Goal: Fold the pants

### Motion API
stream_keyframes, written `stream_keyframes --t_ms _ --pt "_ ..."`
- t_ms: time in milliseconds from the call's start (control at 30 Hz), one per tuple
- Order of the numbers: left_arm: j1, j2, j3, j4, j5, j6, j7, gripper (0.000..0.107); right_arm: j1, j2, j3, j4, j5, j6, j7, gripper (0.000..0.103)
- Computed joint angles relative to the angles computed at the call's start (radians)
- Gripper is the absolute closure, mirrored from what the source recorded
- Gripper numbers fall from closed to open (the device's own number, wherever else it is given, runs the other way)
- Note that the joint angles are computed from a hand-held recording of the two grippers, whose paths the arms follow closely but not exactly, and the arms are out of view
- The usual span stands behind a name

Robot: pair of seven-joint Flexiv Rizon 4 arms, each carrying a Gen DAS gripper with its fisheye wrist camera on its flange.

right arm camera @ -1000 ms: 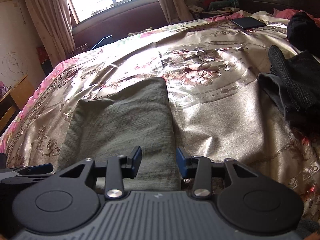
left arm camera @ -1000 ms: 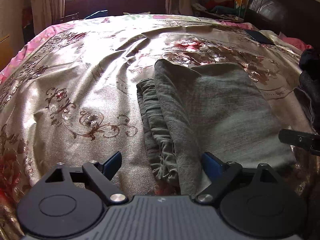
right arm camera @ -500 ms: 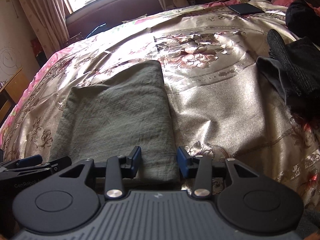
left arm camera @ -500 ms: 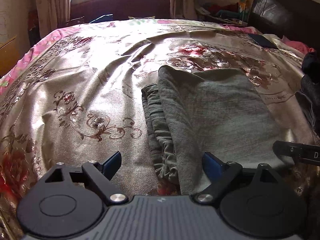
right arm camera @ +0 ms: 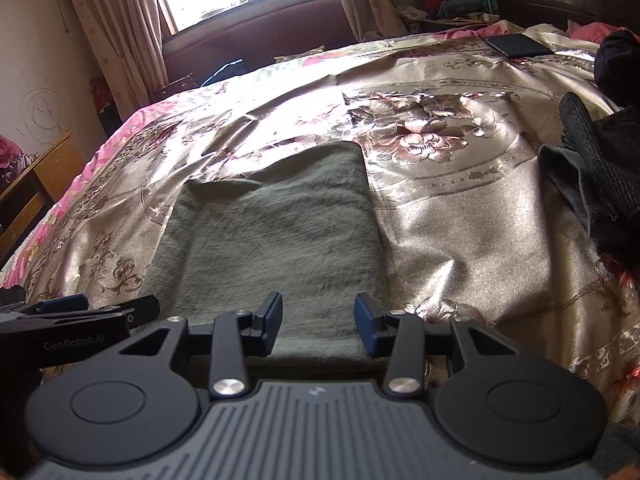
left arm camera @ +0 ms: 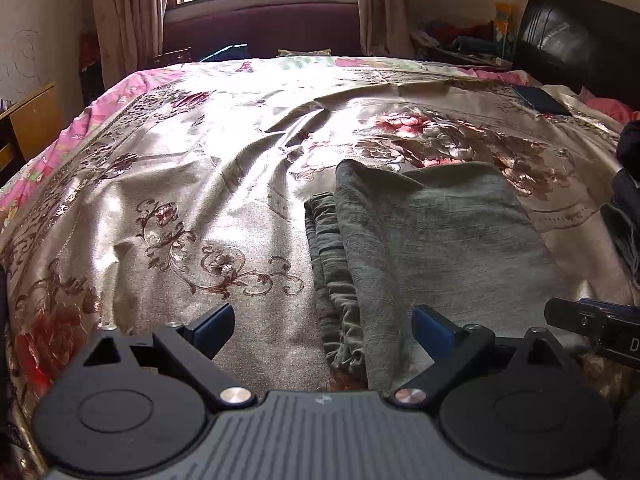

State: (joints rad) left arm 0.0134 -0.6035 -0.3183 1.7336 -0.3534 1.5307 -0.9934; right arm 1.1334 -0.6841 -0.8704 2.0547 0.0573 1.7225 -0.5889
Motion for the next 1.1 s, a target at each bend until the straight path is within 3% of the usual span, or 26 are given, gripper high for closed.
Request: stream_keyframes --t_ms 100,267,433,667,900,1100 --pt "0.05 0.002 -0.069 0.02 -0.017 0.01 0.031 0.004 0.0 -0.001 0.0 0.001 0.003 -0.001 0.005 0.061" --pt "0.064 0.006 -0.091 0.029 -0.016 0.005 0.045 0.004 0.023 -0.013 -0.029 0.005 0.002 -0.003 0.005 0.061" --pt "0.043 0.011 -0.062 0.019 -0.048 -0.041 0.034 0.004 0.076 -0.04 -0.092 0.008 -0.013 -0.035 -0.005 0.061" --pt "0.004 0.011 -0.014 0.018 -0.039 -0.013 0.021 0.004 0.079 -0.035 -0.093 0.011 -0.019 -0.039 -0.008 0.061" --pt "0.056 0.004 -0.082 0.025 -0.068 -0.034 0.045 0.004 0.084 -0.027 -0.096 0.013 -0.044 -0.068 0.005 0.061" --pt "-0.041 0.011 0.045 0.001 -0.015 -0.053 0.013 0.004 0.096 -0.024 -0.11 0.018 -0.078 -0.097 0.025 0.061"
